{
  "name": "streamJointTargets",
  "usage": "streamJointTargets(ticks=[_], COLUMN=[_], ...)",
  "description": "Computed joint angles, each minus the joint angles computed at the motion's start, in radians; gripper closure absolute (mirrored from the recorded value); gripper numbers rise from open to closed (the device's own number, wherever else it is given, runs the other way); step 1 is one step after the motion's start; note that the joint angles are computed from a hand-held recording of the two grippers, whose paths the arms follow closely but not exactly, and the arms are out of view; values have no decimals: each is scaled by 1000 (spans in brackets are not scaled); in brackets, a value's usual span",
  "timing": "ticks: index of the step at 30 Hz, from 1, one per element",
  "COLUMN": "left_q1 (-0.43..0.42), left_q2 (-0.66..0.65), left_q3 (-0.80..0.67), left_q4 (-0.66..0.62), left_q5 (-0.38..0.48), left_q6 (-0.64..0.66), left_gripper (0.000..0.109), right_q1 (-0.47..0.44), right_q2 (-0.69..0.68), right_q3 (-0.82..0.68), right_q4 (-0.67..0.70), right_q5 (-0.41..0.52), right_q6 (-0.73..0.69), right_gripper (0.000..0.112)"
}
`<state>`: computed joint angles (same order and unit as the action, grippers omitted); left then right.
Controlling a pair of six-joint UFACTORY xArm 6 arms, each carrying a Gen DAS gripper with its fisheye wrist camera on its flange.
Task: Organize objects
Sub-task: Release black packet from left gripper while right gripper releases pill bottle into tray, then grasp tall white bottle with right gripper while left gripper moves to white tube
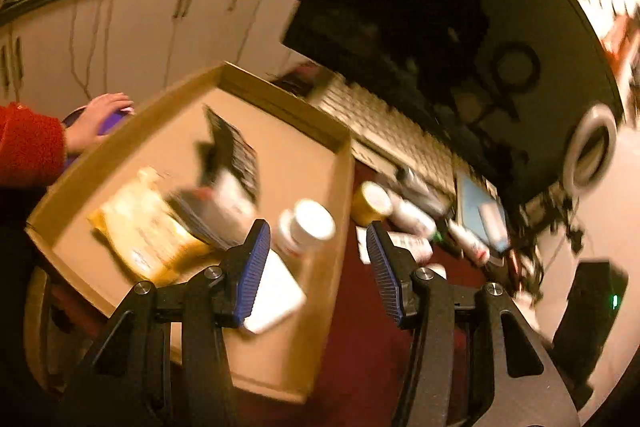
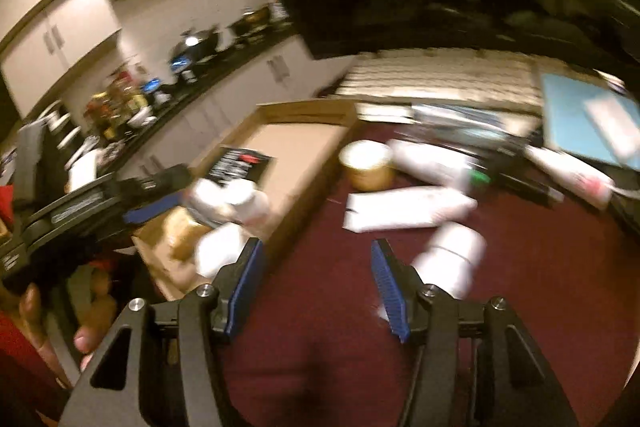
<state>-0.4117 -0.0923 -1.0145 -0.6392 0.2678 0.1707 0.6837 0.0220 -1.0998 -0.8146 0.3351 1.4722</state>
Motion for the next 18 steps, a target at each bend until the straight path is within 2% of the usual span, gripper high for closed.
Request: streamJointTargets(ticks=[3, 6, 9, 12, 14, 16, 17, 18], left_q1=[-29, -45, -52, -51, -56, -60, -65, -70], left_q2=[11, 18, 11, 10, 8, 15, 24, 36], left_q3=[-9, -14, -5, -4, -4, -14, -27, -45], left_q4=[34, 65, 92, 87, 119, 167, 190, 210], left_q5=[22, 28, 21, 23, 29, 41, 47, 60], left_q6=[-11, -27, -54, -46, -66, -97, -108, -114], left_gripper=[58, 58, 58, 58, 58, 58, 58, 58], right_q1=[-17, -45, -45, -25, -21, -25, -26, -30], right_q2=[-42, -52, -18, 29, 45, 39, 31, 22], right_q3=[56, 89, 66, 8, -9, 8, 21, 36], right_q4=[28, 78, 147, 182, 162, 148, 142, 139], right_q5=[37, 23, 29, 102, 126, 105, 94, 77], right_q6=[34, 47, -2, -68, -57, -35, -25, -20], right_gripper=[56, 56, 56, 56, 56, 58, 66, 70])
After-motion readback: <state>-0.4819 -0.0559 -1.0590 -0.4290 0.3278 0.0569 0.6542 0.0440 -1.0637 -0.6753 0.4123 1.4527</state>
